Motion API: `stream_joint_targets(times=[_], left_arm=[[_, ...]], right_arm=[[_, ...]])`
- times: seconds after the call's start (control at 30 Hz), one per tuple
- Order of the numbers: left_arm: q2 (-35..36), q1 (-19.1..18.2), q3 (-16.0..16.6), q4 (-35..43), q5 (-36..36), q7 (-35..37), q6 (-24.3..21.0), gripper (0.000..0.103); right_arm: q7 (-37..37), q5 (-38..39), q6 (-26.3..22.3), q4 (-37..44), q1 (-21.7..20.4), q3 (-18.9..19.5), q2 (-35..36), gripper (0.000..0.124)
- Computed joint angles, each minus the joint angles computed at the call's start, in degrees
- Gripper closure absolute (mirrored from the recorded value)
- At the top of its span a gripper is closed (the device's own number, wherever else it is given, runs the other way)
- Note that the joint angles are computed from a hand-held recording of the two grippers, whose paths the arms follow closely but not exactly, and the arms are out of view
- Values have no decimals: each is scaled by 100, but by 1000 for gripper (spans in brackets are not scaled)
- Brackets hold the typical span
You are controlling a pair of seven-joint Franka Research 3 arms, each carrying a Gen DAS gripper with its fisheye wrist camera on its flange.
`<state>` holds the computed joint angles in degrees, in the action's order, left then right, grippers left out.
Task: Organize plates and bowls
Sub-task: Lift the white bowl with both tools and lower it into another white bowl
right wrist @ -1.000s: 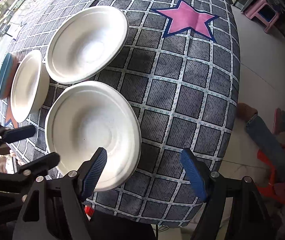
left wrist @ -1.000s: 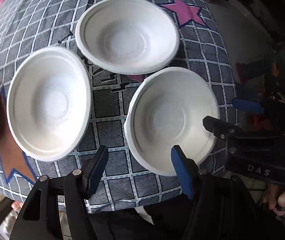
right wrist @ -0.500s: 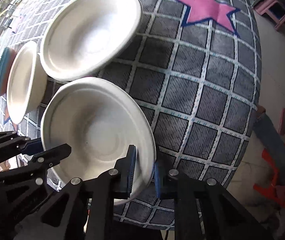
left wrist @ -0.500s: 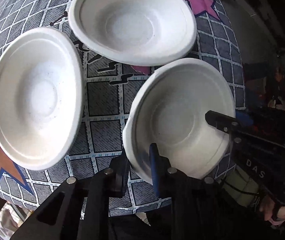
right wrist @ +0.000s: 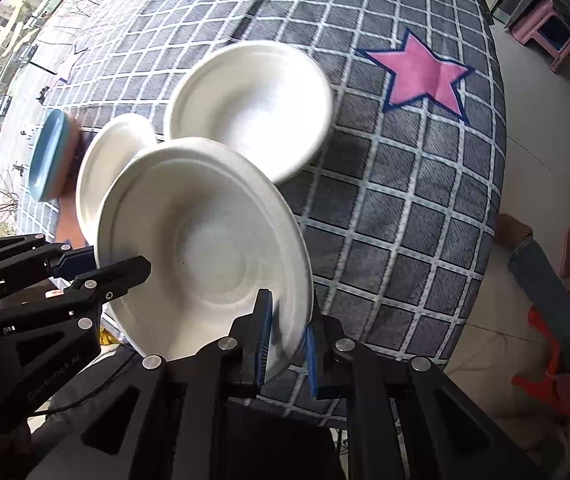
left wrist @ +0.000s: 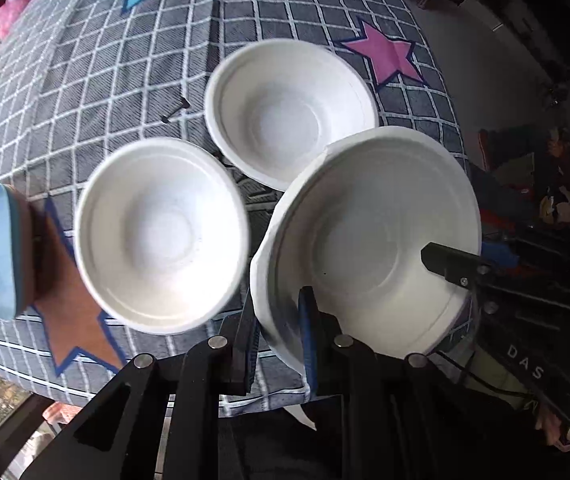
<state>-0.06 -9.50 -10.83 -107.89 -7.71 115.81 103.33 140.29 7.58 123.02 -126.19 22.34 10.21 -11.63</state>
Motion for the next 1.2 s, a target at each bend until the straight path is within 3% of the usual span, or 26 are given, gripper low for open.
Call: stream_joint_targets(times=[0.53,1.2], left_arm=[[515,562,233,1132,199,541,-431,82],[1078,844,154,1794,143,1100,-596,82]], right_arm=[[107,-580,-564,2174,333,-107,1562,107],[728,-890,-1410,3655,801,-359,2540,107]])
